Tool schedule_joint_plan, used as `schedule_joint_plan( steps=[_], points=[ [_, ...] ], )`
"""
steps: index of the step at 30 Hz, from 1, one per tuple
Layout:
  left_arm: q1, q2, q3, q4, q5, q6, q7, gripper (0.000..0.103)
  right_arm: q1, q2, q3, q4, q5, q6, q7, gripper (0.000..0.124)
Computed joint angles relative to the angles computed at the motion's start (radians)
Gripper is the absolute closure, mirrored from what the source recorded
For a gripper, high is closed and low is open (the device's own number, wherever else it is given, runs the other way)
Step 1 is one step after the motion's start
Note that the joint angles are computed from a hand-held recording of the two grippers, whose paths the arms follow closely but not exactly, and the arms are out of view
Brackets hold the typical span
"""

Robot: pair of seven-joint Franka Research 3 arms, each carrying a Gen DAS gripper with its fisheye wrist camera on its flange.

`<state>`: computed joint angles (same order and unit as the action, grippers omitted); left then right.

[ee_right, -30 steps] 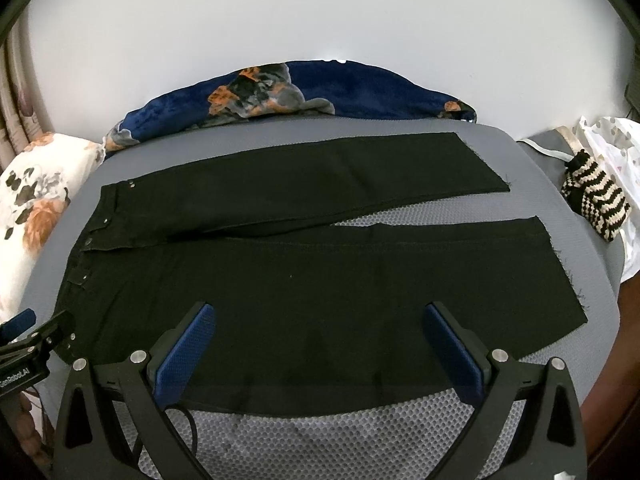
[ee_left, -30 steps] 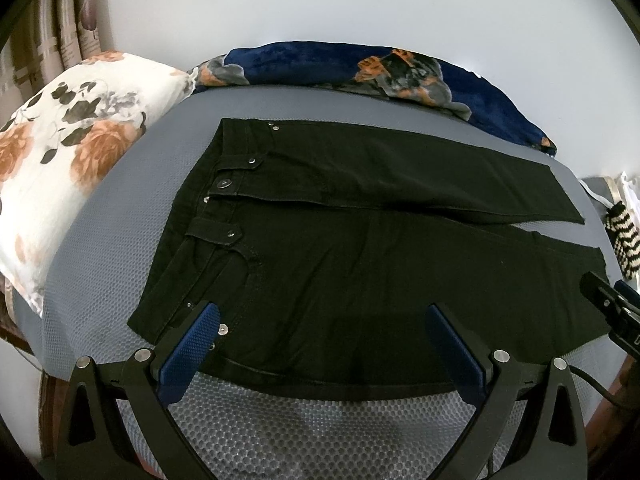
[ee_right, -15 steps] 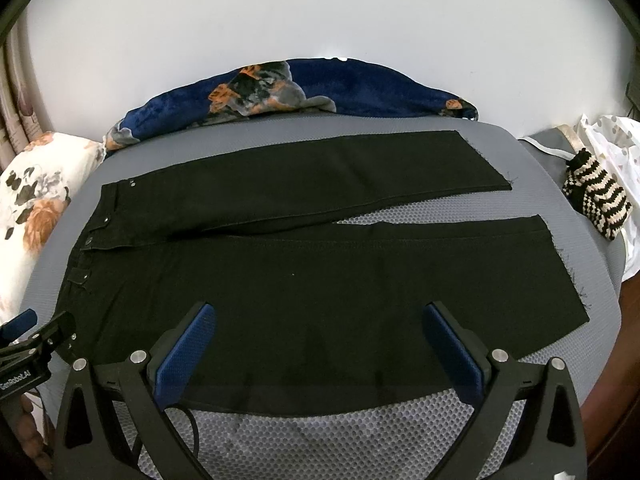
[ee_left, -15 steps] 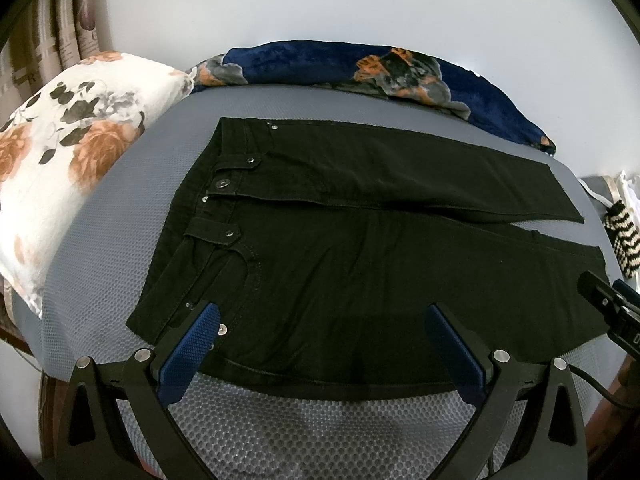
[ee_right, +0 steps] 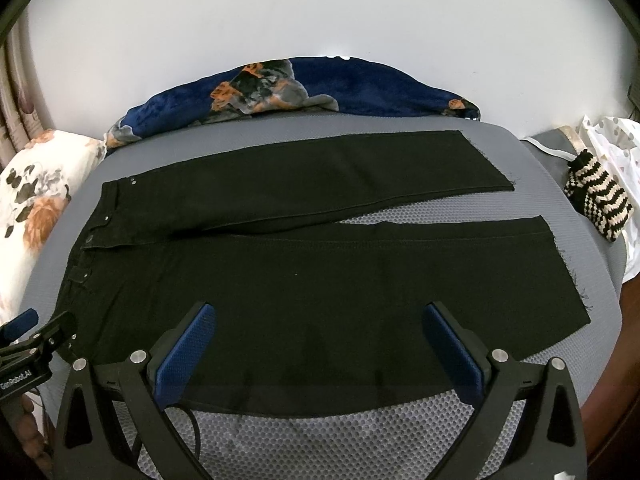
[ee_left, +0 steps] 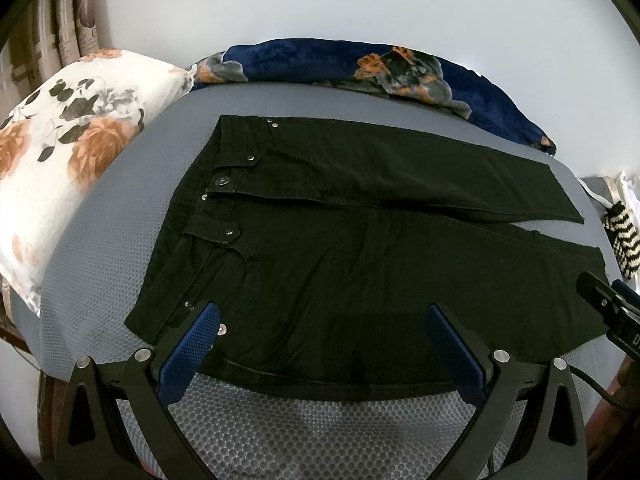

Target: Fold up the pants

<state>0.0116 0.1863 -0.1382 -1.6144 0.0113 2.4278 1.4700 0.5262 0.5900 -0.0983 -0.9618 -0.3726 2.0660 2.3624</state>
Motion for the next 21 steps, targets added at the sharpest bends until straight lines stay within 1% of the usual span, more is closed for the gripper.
schedule_joint_plan(
  steps=[12, 21],
  points=[
    [0.002, -0.002, 0.000, -0.002, -0.007, -0.003, 0.005, 0.001, 0.001, 0.003, -0.003, 0.004, -0.003, -0.006, 0.002, 0.021],
    [0.004, 0.009, 0.000, 0.006, -0.011, -0.006, 0.003, 0.001, 0.002, 0.023, -0.011, 0.036, -0.005, -0.021, 0.019, 0.021]
  ],
)
